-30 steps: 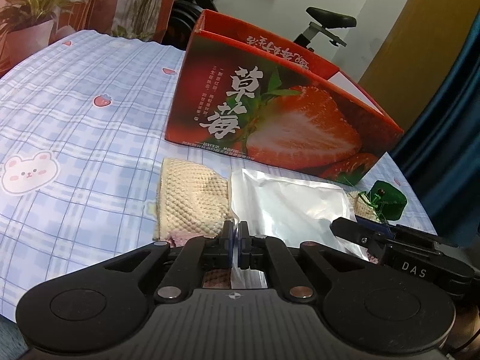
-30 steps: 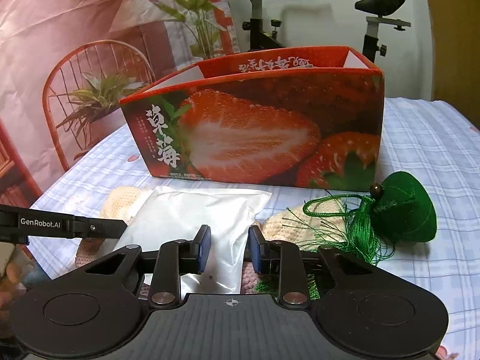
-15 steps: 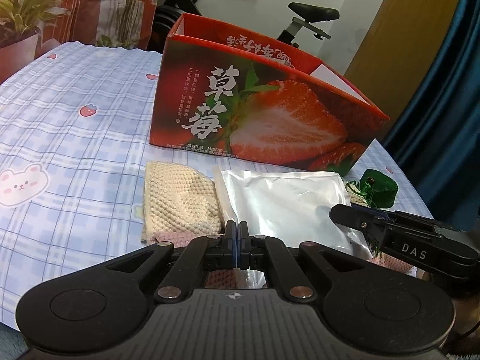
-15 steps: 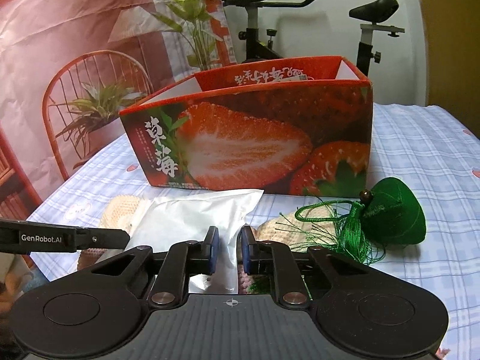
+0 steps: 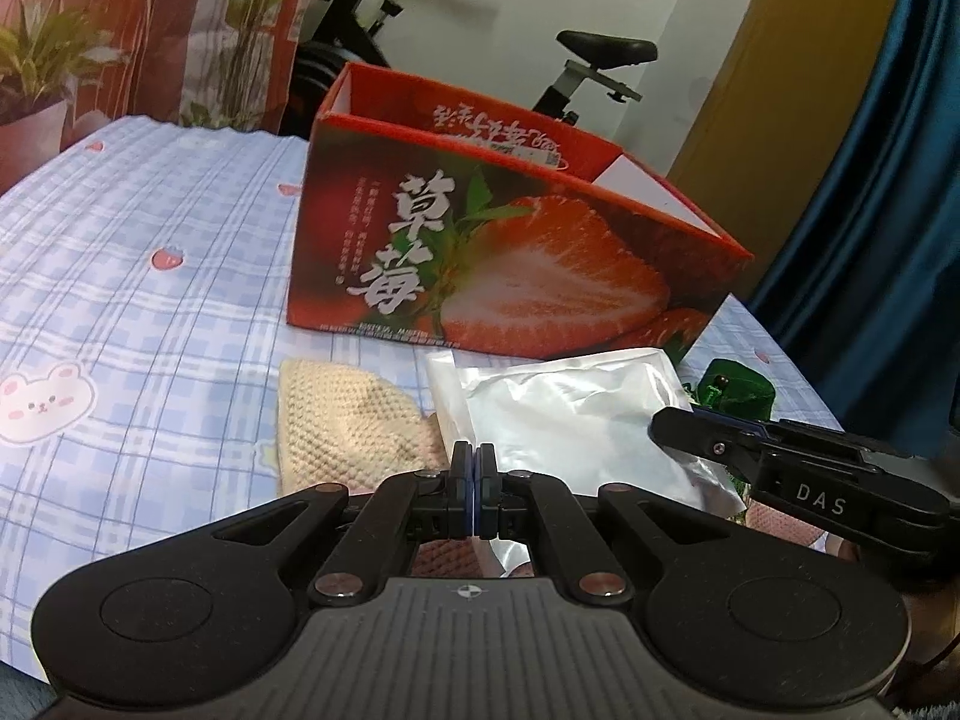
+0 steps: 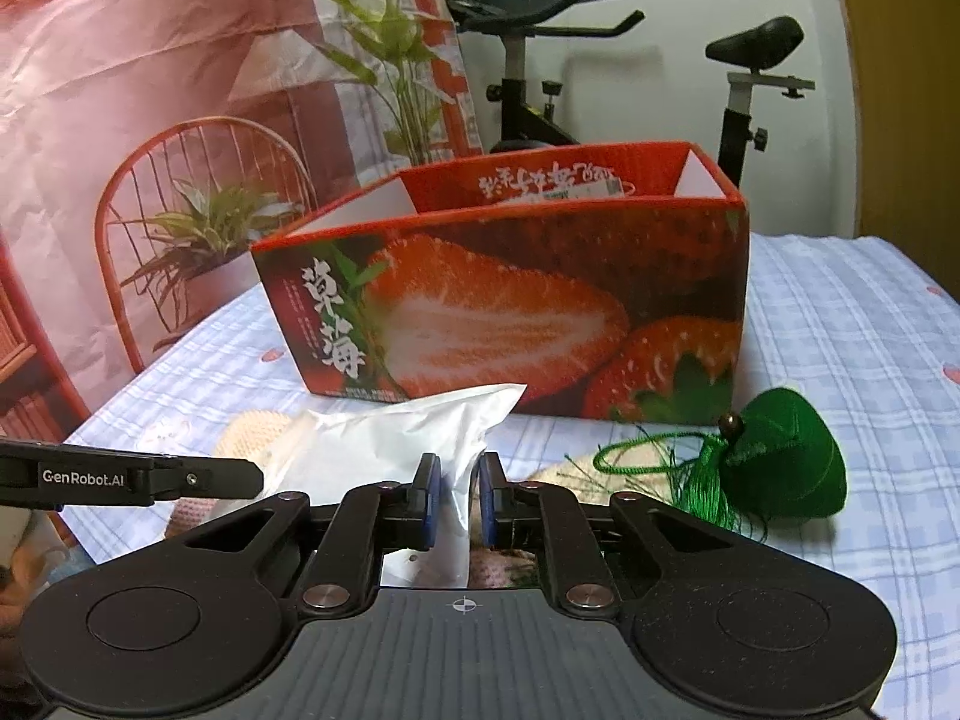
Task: Organize soft objects
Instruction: 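Reopen and reclose the left gripper on the packet while the right gripper holds it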
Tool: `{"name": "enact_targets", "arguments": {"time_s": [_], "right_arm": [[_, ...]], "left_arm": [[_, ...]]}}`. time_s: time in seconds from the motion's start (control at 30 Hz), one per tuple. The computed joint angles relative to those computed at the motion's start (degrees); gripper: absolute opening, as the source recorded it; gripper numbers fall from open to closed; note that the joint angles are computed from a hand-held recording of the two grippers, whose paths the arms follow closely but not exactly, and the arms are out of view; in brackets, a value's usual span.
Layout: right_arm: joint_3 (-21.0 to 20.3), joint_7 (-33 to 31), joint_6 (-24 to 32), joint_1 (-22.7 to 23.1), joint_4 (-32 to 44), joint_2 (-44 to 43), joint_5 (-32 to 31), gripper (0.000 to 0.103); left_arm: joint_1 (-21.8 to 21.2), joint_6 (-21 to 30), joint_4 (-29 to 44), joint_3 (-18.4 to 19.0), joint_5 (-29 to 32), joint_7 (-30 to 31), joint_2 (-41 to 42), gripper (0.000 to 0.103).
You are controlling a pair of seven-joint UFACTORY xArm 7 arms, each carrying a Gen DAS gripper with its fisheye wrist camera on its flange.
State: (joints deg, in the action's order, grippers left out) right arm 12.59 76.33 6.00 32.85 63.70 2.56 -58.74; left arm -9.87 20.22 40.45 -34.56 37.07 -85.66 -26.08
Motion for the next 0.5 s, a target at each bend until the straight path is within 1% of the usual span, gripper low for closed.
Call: {"name": "enact_targets", "arguments": {"time_s": [0.1, 0.2, 0.23, 0.27, 0.3, 0.33, 0.37, 0.43, 0.5], "right_arm": [[0.1, -0.21, 0.19, 0.08, 0.13, -0.15, -0.28, 0.012], [0.46, -2.43, 0.88, 0.02, -0.1, -0.18, 2.04, 0.012], [0.6, -3.57, 1.3, 0.0, -0.25, -0.13, 3.26, 0.012], [0.64, -4.01, 1.59, 0.06, -0.44, -0.13, 3.86, 0.012], [0.71, -4.95, 1.7, 0.03, -0.65, -0.1, 5.0, 0.012], [0.78, -5.87, 1.86, 0.03, -0.84, -0.08, 6.11, 0.012], [0.74, -6.0, 1.99, 0.11, -0.98, -0.09, 6.35, 0.012], [0.73, -6.81, 2.16, 0.19, -1.11, -0.01, 7.14, 0.012], [0.7, -7.56, 2.26, 0.28, -1.2, 0.1, 7.8, 0.013]], "left_arm": [[-0.57, 1.02, 0.38, 0.26, -0.26, 0.83, 0.29, 0.001], [-2.9, 3.07, 0.93, 2.3, -2.62, 3.08, 1.8, 0.004], [-3.25, 2.95, 0.77, 2.8, -2.93, 3.0, 1.96, 0.009], [-3.53, 1.75, 0.27, 3.48, -3.1, 2.86, 1.95, 0.019], [-3.63, 1.06, -0.03, 3.8, -3.24, 2.7, 1.87, 0.027], [-3.31, 0.82, 0.03, 3.58, -2.86, 2.5, 1.9, 0.042], [-2.86, 0.99, 0.3, 3.15, -2.18, 2.42, 1.97, 0.048], [-2.27, 2.12, 0.98, 2.54, -1.32, 2.09, 2.33, 0.048], [-2.78, 1.06, 0.85, 3.66, -1.8, 2.17, 3.16, 0.049]]}}
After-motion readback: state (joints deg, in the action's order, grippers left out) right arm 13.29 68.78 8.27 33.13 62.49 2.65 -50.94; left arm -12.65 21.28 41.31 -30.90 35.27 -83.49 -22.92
